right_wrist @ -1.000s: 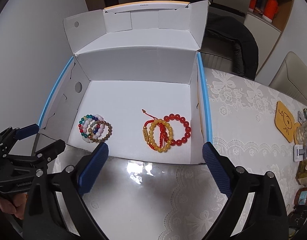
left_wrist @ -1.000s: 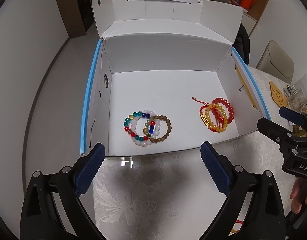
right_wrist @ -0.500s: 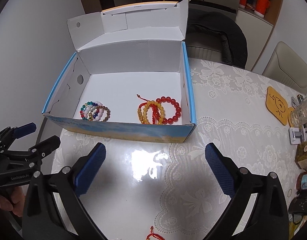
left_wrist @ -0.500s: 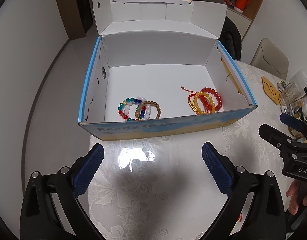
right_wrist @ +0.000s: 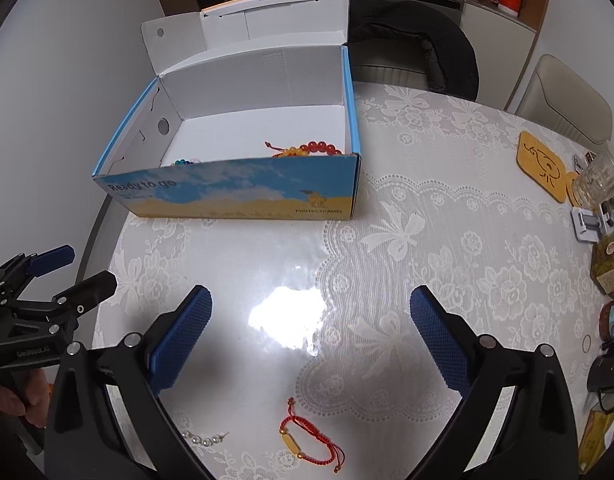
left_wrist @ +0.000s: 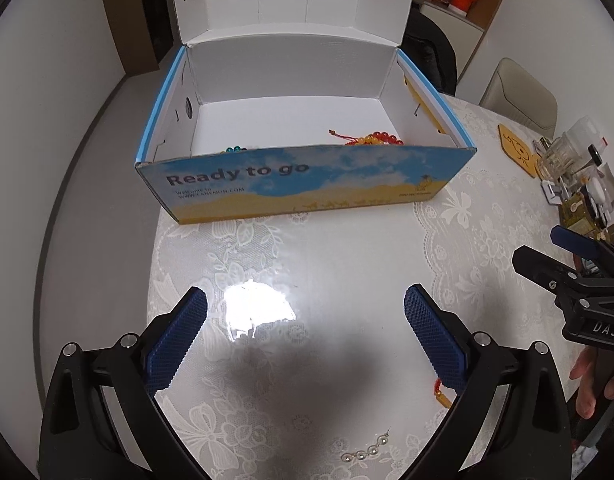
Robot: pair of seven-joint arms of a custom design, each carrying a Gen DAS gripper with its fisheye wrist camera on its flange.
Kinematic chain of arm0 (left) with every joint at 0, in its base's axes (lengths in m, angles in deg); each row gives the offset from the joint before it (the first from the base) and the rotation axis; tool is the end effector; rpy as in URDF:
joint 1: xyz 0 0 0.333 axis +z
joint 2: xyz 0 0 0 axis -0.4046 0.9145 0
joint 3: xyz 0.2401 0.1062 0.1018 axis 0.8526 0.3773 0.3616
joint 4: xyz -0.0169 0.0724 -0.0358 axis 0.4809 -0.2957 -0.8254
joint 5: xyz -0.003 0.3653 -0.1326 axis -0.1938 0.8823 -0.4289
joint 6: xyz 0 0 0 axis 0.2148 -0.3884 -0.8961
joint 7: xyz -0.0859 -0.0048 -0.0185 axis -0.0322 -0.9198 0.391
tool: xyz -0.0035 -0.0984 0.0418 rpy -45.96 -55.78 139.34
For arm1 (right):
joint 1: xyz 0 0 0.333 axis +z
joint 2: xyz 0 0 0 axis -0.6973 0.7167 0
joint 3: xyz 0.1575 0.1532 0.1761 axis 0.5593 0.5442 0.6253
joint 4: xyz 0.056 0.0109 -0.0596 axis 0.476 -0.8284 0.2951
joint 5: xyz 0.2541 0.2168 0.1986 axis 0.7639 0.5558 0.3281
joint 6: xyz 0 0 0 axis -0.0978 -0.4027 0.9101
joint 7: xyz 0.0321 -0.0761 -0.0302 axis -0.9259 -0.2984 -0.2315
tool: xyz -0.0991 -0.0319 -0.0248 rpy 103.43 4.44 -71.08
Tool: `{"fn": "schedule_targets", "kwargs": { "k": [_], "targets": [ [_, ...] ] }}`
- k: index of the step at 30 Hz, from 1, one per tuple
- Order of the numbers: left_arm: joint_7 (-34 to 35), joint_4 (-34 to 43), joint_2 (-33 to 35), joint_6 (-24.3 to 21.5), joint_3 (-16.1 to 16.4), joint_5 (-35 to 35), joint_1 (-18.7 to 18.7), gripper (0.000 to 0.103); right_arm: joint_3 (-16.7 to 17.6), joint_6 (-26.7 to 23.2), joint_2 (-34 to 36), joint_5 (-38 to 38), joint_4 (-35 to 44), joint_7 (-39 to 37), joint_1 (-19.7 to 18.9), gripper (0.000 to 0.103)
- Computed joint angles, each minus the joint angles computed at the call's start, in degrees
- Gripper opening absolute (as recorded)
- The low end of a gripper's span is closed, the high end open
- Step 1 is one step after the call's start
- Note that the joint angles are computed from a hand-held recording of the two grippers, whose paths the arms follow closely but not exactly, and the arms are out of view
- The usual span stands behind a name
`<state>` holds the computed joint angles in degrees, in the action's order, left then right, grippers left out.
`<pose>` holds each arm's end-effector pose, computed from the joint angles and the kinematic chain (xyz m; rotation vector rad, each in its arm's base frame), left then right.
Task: Organize jewelry
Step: 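Raise both open tools out of the box toward the remaining items, then grasp the pearl string with the left tool while the right tool grasps the red cord bracelet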
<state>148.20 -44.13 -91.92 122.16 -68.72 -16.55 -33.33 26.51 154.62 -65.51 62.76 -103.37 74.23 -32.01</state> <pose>0.4566 -0.1337 0.5095 -2.0657 1.9630 -0.5293 0.4999 0.1515 0.5169 -2.1168 1.6959 -0.2914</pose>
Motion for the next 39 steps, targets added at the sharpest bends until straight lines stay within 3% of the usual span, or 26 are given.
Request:
{"fn": "schedule_targets", "kwargs": {
  "k": [14, 24, 28, 39],
  "targets": [
    [-1.71, -14.22, -10.37, -0.26, -1.23, -3.42, -6.35, 0.097, -0.72, -1.50, -10.64, 1.03, -15.09, -2.84, -1.17, 0.095],
    [-1.83, -22.80, -17.04, -0.14, -0.69, -6.28, -12.02, 0.097, -0.76, -2.58, -15.18, 2.30, -21.73, -5.50, -1.72, 0.095],
    [-0.60, -24.72, -17.43, 1.33, -0.27, -7.64, -14.23, 0.097, -0.68, -2.93, -15.74, 2.69, -23.02, -5.67, -1.91, 0.095],
    [-1.42, -27.15, -15.33, 5.06, -1.56, -6.44, -15.08, 0.095, 0.00, -3.41, -14.63, 1.27, -25.05, -4.60, -2.35, 0.094]
  ]
}}
